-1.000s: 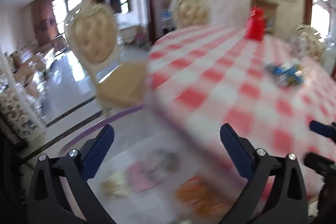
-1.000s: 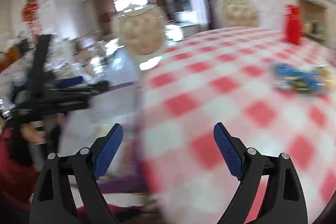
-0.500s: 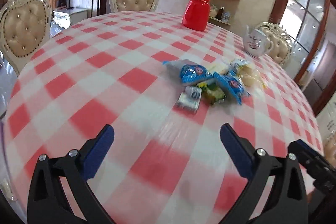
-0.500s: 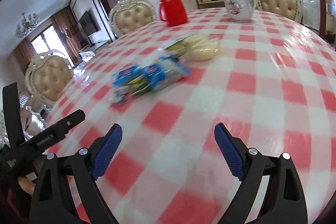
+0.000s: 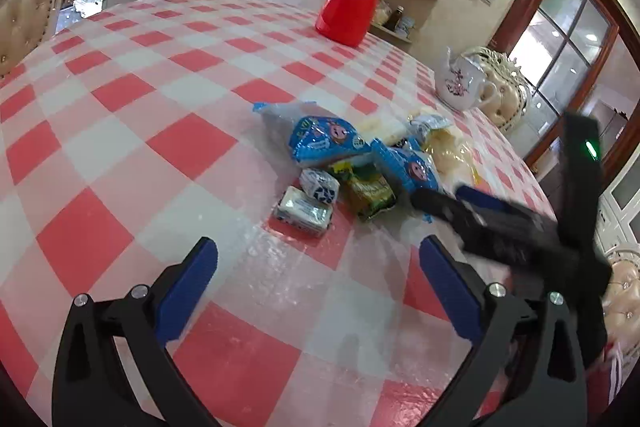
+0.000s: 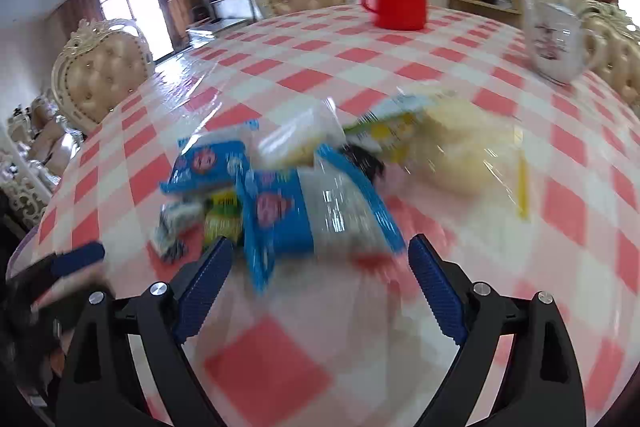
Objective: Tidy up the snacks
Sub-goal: 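Grasp the blue cartoon packet with the right tool while the left tool grasps a white milk-candy cube, then carry the blue packet and white cube over the clear bin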
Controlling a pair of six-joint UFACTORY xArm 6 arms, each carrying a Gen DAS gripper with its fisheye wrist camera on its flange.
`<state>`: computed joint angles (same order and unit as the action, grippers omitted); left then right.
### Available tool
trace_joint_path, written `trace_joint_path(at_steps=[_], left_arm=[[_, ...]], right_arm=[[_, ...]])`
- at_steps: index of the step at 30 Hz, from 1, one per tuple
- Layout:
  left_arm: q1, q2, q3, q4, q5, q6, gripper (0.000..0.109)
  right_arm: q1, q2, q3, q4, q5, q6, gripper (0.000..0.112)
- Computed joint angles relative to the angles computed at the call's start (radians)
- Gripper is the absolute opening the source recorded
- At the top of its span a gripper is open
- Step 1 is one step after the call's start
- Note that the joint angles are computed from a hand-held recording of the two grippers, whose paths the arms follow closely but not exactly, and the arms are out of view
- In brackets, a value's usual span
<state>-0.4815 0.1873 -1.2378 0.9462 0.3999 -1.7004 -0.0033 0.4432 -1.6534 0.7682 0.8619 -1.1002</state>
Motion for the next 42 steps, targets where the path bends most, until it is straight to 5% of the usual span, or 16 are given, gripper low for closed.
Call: trace_joint_path(at_steps=[3,9,13,15,20,27,30,37,40,42], left_arm=[[-0.003,0.007,-0.008,-0.007,-0.004,0.025,0.101],[0.007,0.002,0.005,0.008,-0.034,-0.002,0.101],[0.011,-0.002,0.013,0.008,-0.047,-0.015,0.101],[0.012,-0.004,0.016,0.003,-0.051,-0.013,0.101],[0.005,0.001,0.009,-0.038,-0.043,0.039,0.101],[-0.012,0.047,-0.052,-0.294,0.044,0.308,0.101],[-0.035,0.109,-0.177,-0.306,0.222,0.441,0.101],[-0.005,0.207,-0.307,-0.382,0.293,0.668,0.08],[-0.021,0.213,-0.325,-0.358,0.315,0.717,0.036],[-0.035,0.182,-0.288,-0.369,0.313,0.704,0.036]], right_arm=[[0.03,0.078,-0.108,-0.073,-0.002,0.048,0.087],[0.018,0.191,-0.288,-0.125,0.158,0.176,0.087],[-0.031,0.077,-0.141,-0.08,0.16,0.126,0.057],[-0.059,-0.064,0.054,-0.038,0.062,0.04,0.057],[-0.165,-0.251,0.295,0.112,0.048,-0.113,0.057],[-0.257,-0.242,0.307,0.216,0.095,-0.055,0.057],[-0.258,-0.238,0.302,0.223,0.095,-0.063,0.057],[-0.255,-0.242,0.308,0.227,0.083,-0.081,0.057],[-0.262,-0.233,0.301,0.232,0.083,-0.075,0.057],[-0.265,-0.234,0.301,0.235,0.08,-0.078,0.057]])
